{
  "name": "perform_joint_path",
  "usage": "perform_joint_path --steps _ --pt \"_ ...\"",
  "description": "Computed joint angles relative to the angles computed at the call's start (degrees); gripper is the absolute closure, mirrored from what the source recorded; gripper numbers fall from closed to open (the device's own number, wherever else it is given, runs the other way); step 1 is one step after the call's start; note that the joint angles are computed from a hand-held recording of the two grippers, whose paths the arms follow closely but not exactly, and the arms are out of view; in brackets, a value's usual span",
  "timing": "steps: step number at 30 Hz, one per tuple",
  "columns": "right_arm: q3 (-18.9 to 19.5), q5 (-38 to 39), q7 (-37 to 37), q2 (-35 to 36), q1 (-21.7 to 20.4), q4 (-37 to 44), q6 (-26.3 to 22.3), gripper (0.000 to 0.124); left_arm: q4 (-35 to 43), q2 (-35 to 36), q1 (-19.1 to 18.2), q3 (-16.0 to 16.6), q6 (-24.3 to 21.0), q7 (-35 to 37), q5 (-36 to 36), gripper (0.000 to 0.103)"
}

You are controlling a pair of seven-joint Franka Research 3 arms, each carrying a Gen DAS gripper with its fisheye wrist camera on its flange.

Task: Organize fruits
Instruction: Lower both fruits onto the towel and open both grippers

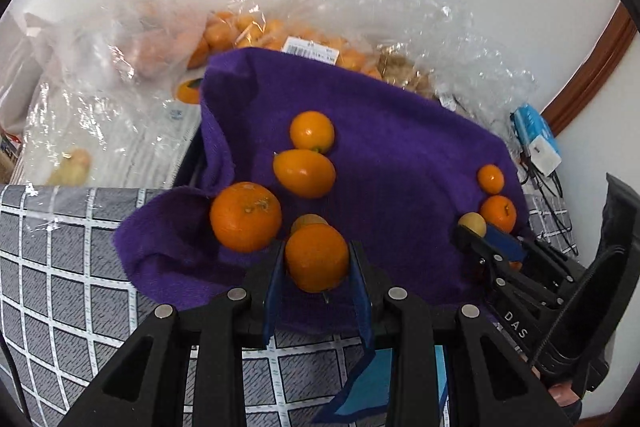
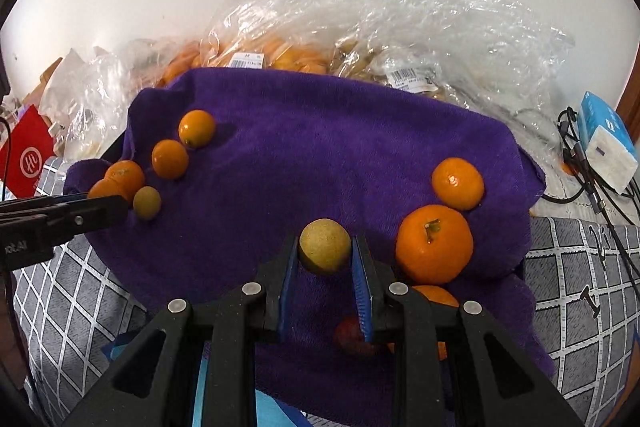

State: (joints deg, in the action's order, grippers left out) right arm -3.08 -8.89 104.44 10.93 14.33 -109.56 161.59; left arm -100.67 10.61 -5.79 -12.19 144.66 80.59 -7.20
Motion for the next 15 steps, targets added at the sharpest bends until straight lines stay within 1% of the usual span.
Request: perform_joint_path --steps 5,8,11,13,14,15 --pt "-0.4 -0.9 1.2 0.2 0.2 0.3 -0.3 0.098 0.4 1.0 0.1 -0.3 0.1 0.7 -0.6 0.073" --pt "-0.4 -0.8 1.5 0.4 0.1 0.4 0.1 0.098 0.8 1.6 -0.3 -0.2 0.2 -0.1 0.6 0.073" --pt "-1.0 -2.5 2.6 0.3 0.7 0.4 -0.5 0.097 0.6 1.5 -0.4 -0.2 0.7 -0.4 1.3 0.073" --pt "-0.8 -2.6 3.0 -0.2 0.5 0.0 -0.6 0.091 0.8 1.6 0.0 -0.5 0.3 0.3 0.4 0.073" --pt "-0.4 -1.7 2.6 -0.7 0.2 -0.4 -0.6 0.082 0.9 1.5 0.3 -0.8 -0.1 1.3 -0.7 0.073" --pt "0.0 -0.7 2.1 -1.3 -0.2 -0.9 -0.4 0.075 1.0 1.3 0.6 -1.1 -0.5 2.3 -1.9 0.069"
